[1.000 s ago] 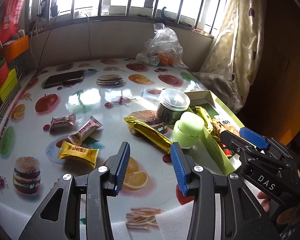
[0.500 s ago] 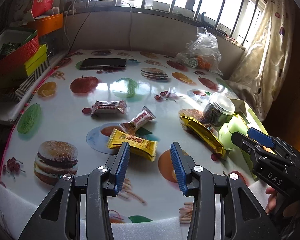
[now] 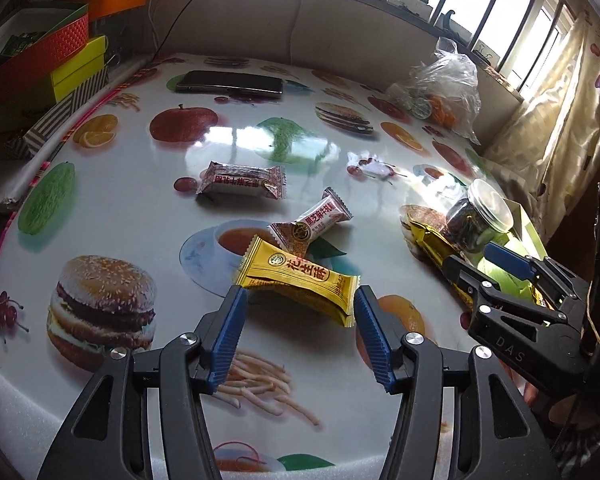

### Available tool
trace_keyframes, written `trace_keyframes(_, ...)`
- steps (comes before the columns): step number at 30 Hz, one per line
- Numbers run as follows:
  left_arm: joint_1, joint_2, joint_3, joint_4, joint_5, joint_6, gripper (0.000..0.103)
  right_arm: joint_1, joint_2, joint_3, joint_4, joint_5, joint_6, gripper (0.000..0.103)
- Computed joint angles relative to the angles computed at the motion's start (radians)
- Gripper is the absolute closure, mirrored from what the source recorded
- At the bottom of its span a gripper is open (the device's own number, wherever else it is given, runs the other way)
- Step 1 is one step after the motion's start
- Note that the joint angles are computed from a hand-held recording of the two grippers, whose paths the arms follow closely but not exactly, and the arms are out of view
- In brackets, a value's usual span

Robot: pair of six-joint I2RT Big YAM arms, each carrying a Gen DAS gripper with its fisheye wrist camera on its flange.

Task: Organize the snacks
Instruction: 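Lower the right gripper around the gold wafer bar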

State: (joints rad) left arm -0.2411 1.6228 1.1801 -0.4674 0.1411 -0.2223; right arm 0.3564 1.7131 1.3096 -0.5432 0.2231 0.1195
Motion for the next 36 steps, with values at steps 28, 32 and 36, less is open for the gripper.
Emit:
trace_keyframes(28,0.04,0.042,0.009,-0.06,-0.105,0.064,0.046,0.04,0.085,0.085,-0.043,0.055,-0.107,0.062)
trace_keyframes(32,0.069,0.034,0.004,-0.064,-0.106,0.038,0.047,0.012,0.065,0.079,-0.038,-0.088,-0.036,0.066)
trace_keyframes(36,0.077,0.029,0.009,-0.061,-0.062,0.014,0.046,-0.006,0.042,0.063,-0.019,-0.092,-0.004,0.066)
